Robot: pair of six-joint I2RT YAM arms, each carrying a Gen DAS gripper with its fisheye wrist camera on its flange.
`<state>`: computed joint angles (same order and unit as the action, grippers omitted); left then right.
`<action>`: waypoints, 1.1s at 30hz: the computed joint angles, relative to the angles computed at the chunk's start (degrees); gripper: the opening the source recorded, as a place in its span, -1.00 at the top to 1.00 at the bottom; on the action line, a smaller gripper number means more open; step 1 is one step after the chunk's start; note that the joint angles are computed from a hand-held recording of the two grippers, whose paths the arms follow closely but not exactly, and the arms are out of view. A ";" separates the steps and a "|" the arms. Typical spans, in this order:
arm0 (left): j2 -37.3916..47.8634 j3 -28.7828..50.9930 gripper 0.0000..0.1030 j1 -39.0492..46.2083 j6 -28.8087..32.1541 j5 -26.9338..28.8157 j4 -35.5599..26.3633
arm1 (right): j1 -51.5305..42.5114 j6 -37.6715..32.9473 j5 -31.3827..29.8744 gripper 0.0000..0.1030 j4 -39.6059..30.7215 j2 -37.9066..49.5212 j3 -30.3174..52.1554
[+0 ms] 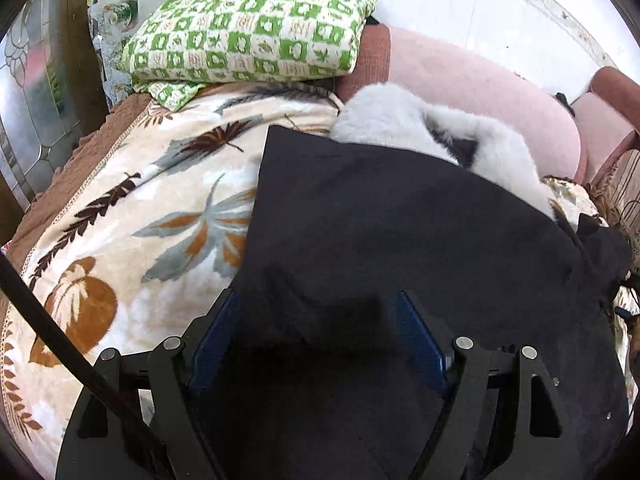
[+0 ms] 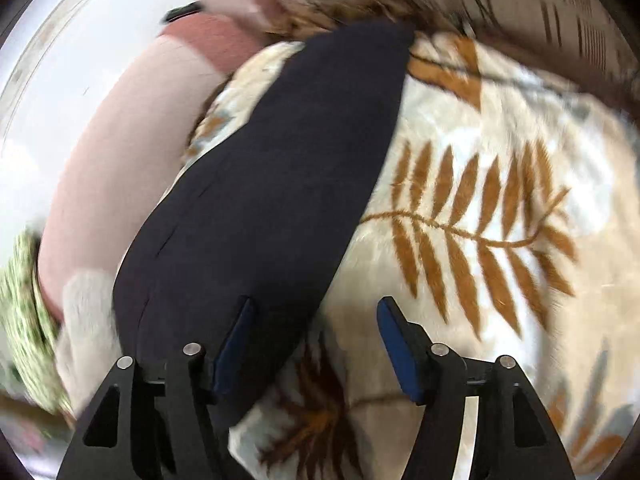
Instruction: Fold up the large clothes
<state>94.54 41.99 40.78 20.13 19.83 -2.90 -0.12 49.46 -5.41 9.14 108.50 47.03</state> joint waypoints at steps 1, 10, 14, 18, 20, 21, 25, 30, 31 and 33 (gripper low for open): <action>0.82 0.57 -0.54 0.02 -0.09 -0.14 -0.03 | -0.04 1.42 0.53 -0.36 1.41 1.01 0.63; 2.45 2.92 -0.54 1.52 -1.43 0.54 -2.38 | 8.33 -7.10 17.95 0.83 -21.35 4.91 22.61; 2.64 4.44 -0.54 2.88 -2.12 1.19 -3.78 | 19.67 -16.36 30.79 0.86 -26.62 0.65 27.26; 3.35 7.16 -0.54 5.26 -3.06 2.39 -5.89 | 29.51 -21.15 31.86 0.87 -24.58 -2.03 28.99; 3.66 8.46 -0.54 6.46 -3.53 3.23 -6.74 | 35.43 -23.46 31.50 0.87 -23.90 -1.67 30.70; 3.96 9.46 -0.54 7.30 -3.84 3.79 -7.38 | 38.28 -24.56 31.04 0.87 -23.77 -0.92 31.78; 5.65 13.57 -0.54 10.39 -5.18 5.25 -9.90 | 48.76 -28.19 29.51 0.87 -26.35 7.77 39.04; 8.20 18.01 -0.54 13.11 -6.18 6.32 -12.62 | 55.16 -30.41 33.27 0.86 -32.82 25.28 51.72; 8.54 18.54 -0.54 13.49 -6.37 6.66 -13.03 | 55.46 -30.21 33.90 0.82 -32.92 27.81 52.94; 9.07 19.28 -0.54 13.86 -6.44 7.19 -13.76 | 56.45 -30.55 37.50 0.80 -31.18 29.26 52.43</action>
<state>103.61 61.27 54.64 13.69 27.02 -16.67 56.34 18.91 32.08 -22.05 137.76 99.45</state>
